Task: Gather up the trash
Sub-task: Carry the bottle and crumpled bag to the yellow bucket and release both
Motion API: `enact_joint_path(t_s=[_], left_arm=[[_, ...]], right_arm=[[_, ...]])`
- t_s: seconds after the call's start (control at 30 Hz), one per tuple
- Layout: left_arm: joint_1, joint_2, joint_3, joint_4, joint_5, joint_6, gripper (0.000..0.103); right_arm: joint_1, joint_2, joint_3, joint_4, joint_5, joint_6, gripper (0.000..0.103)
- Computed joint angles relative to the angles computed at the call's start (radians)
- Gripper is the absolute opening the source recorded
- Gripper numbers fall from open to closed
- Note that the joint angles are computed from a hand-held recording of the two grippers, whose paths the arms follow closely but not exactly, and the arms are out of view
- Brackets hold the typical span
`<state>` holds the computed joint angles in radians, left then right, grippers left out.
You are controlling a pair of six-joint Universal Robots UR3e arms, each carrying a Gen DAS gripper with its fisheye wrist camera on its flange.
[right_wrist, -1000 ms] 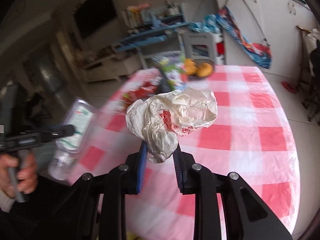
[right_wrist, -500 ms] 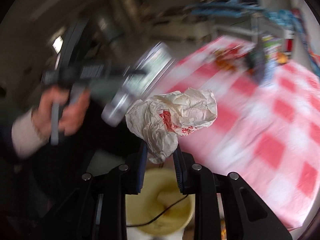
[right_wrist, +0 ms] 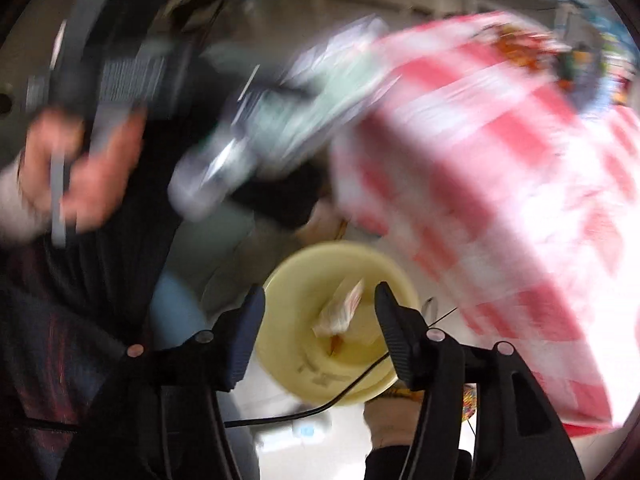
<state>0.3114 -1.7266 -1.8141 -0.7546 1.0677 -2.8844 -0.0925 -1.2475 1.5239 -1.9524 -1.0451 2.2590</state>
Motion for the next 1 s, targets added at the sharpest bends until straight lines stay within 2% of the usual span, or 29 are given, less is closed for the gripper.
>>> enact_joint_path(t_s=[0.1,0.23,0.33,0.47,0.7,0.9,1.0], left_arm=[[-0.036,0.008,-0.048,-0.019,0.047,0.0,0.055],[-0.107,-0.048,-0.021,-0.109,0.131,0.045,0.056],[-0.135,-0.046,-0.039,-0.075,0.168,0.047,0.056],[-0.15,-0.023,-0.045,0.029,0.207,0.012,0.07],[-0.196,-0.046,0.008,0.288,0.325,-0.052,0.086],[-0.177,-0.113,0.075,0.408,0.381,-0.095,0.09],[-0.143,-0.103,0.033,0.454,0.37,-0.126,0.092]], right_arm=[[-0.056,-0.044,0.087,-0.204,0.013,0.151,0.07],[-0.124,-0.067,0.158,-0.457,0.03,0.392,0.074],[-0.161,-0.094,0.229,-0.627,0.028,0.526,0.077],[-0.165,-0.097,0.275,-0.789,-0.021,0.652,0.077],[-0.193,-0.093,0.346,-0.981,-0.054,0.67,0.083],[-0.158,-0.075,0.378,-1.112,-0.106,0.656,0.084],[-0.135,-0.066,0.382,-1.157,-0.149,0.661,0.084]])
